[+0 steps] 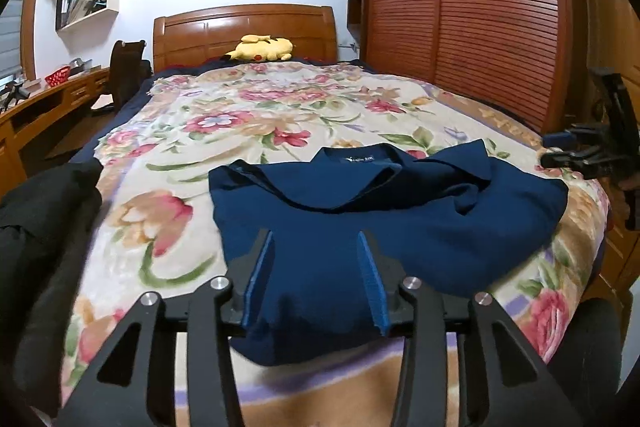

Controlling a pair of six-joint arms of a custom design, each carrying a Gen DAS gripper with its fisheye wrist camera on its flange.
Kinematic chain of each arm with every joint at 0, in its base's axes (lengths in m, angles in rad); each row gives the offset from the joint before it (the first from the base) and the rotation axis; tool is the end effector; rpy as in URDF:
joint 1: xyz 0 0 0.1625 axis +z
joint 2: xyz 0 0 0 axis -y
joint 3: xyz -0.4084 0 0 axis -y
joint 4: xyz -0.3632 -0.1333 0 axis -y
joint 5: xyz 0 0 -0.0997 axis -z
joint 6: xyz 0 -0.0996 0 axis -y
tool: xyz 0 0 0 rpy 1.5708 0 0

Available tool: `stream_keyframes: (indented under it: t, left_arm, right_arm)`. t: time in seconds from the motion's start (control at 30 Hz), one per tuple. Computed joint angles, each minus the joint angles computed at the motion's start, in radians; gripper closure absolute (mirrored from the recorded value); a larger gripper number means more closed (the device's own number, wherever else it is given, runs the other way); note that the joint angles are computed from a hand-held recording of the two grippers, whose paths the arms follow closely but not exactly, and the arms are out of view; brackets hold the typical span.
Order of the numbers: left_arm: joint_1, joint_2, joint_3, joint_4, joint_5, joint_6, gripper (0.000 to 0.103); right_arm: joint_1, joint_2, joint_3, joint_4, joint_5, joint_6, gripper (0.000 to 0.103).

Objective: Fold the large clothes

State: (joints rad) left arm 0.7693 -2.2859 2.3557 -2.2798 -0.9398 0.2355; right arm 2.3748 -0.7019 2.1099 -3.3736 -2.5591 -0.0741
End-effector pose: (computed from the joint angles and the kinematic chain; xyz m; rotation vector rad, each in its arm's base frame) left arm -0.0263 -0.2928 0.4405 1.0138 2.3270 -1.0319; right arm 0.3832 -0.2996 0.0556 0.7245 -2.1034 0.8386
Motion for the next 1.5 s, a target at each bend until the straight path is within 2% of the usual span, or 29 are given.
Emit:
stream_keyframes:
  t: [0.17, 0.23, 0.37, 0.57, 0.7, 0.8, 0.87, 0.9, 0.93, 0.97, 1.07, 1.17, 1.2, 1.27, 1.33, 1.4, 1.43, 1.47, 1.5]
  left_arm:
    - [0.040, 0.048, 0.007, -0.093, -0.009, 0.028, 0.057]
    - [0.058, 0.064, 0.009, -0.124, -0.006, 0.037, 0.057]
    - [0.092, 0.085, 0.003, -0.158, -0.009, 0.058, 0.056]
    - [0.128, 0.099, 0.001, -0.201, 0.000, 0.083, 0.053]
    - [0.160, 0.107, -0.009, -0.216, -0.016, 0.097, 0.052]
    - [0.172, 0.109, -0.013, -0.217, -0.025, 0.101, 0.052]
    - [0.170, 0.107, -0.014, -0.215, -0.021, 0.105, 0.052]
    - [0.169, 0.104, -0.013, -0.215, -0.020, 0.108, 0.052]
    - [0.170, 0.103, -0.013, -0.216, -0.021, 0.112, 0.052]
    - [0.170, 0.102, -0.013, -0.215, -0.021, 0.113, 0.052]
    - [0.182, 0.102, -0.018, -0.212, -0.035, 0.118, 0.052]
    - [0.190, 0.103, -0.021, -0.214, -0.050, 0.119, 0.052]
    - [0.189, 0.101, -0.020, -0.213, -0.052, 0.118, 0.052]
    - [0.184, 0.099, -0.018, -0.214, -0.054, 0.115, 0.052]
    - [0.178, 0.098, -0.014, -0.211, -0.052, 0.109, 0.052]
    - [0.162, 0.093, -0.007, -0.203, -0.047, 0.101, 0.052]
    - [0.148, 0.088, -0.001, -0.198, -0.043, 0.097, 0.052]
    - [0.136, 0.084, 0.005, -0.196, -0.039, 0.094, 0.052]
    - [0.126, 0.080, 0.009, -0.193, -0.037, 0.090, 0.052]
  right_arm:
    - [-0.054, 0.126, -0.173, -0.043, 0.119, -0.163, 0.037]
    - [-0.076, 0.186, -0.264, -0.026, 0.152, -0.228, 0.037]
    - [-0.112, 0.281, -0.413, 0.017, 0.215, -0.305, 0.037]
    - [-0.148, 0.405, -0.618, 0.174, 0.284, -0.376, 0.039]
    - [-0.162, 0.469, -0.744, 0.316, 0.320, -0.377, 0.039]
    - [-0.162, 0.513, -0.812, 0.384, 0.314, -0.401, 0.041]
    - [-0.162, 0.545, -0.869, 0.463, 0.288, -0.409, 0.063]
    - [-0.162, 0.551, -0.881, 0.479, 0.276, -0.411, 0.070]
    - [-0.163, 0.558, -0.895, 0.484, 0.264, -0.411, 0.092]
    - [-0.164, 0.557, -0.896, 0.473, 0.267, -0.409, 0.101]
    - [-0.165, 0.554, -0.900, 0.405, 0.269, -0.431, 0.102]
    - [-0.163, 0.575, -0.948, 0.334, 0.225, -0.451, 0.102]
    - [-0.161, 0.595, -0.980, 0.300, 0.191, -0.477, 0.102]
    - [-0.159, 0.667, -1.108, 0.214, 0.079, -0.537, 0.102]
    - [-0.163, 0.689, -1.179, 0.212, 0.031, -0.517, 0.100]
    - [-0.166, 0.657, -1.169, 0.221, 0.024, -0.467, 0.080]
    - [-0.166, 0.640, -1.148, 0.212, 0.031, -0.458, 0.057]
    - [-0.164, 0.606, -1.098, 0.182, 0.044, -0.456, 0.047]
    - [-0.162, 0.570, -1.037, 0.152, 0.053, -0.464, 0.046]
